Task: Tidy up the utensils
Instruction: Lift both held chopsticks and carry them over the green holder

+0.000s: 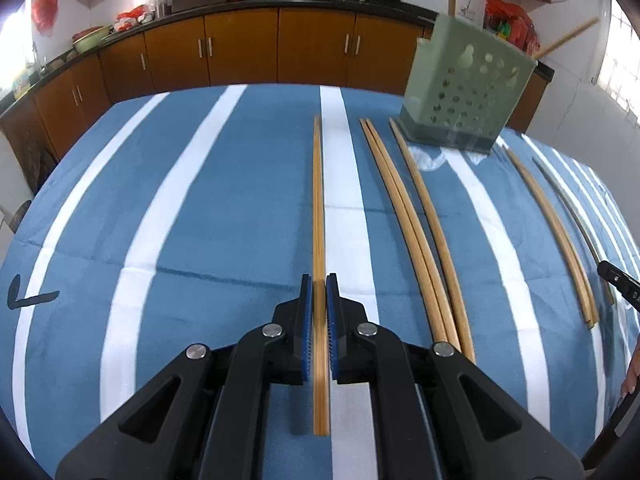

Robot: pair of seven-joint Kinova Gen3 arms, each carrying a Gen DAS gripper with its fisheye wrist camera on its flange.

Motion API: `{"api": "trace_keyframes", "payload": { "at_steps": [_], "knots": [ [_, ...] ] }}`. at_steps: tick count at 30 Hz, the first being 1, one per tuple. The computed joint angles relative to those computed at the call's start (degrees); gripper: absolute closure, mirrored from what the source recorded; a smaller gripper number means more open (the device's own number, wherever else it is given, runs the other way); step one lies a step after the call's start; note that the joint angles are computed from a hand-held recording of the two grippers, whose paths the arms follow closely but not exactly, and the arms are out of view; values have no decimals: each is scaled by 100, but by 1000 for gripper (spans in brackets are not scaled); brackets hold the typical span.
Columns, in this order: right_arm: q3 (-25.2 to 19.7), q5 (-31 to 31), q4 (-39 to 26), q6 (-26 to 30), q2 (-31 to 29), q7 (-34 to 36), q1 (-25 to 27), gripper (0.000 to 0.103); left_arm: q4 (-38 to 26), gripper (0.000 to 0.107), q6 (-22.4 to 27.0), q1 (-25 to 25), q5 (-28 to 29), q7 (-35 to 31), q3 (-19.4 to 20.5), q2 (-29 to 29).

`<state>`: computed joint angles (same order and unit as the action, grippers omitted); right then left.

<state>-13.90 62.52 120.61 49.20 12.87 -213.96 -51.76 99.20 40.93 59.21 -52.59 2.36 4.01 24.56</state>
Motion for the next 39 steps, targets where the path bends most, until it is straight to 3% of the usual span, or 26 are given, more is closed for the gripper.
{"api": "trace_keyframes", "payload": {
  "at_steps": [9, 17, 23, 32, 39],
  "knots": [
    [-288, 327, 144, 813, -438, -481, -179, 95, 98, 100, 604, 248, -914, 788, 82, -382],
    [-612, 787, 54, 1864, -690, -799, -335, 95, 69, 100, 1119, 150, -1834, 1389, 433, -744],
    [-726, 1090, -55, 2255, -806, -810, -290, 95, -94, 100, 1265, -129, -2147, 1481, 705, -829],
    [-864, 1585, -327, 2177, -1249, -309, -134, 96, -310, 100, 1264, -217, -2383, 1158, 855, -971],
    [-1041, 2230, -624, 1183, -1853, 99, 292, 96, -638, 100, 884, -273, -2678, 884, 992, -1095]
  ]
}}
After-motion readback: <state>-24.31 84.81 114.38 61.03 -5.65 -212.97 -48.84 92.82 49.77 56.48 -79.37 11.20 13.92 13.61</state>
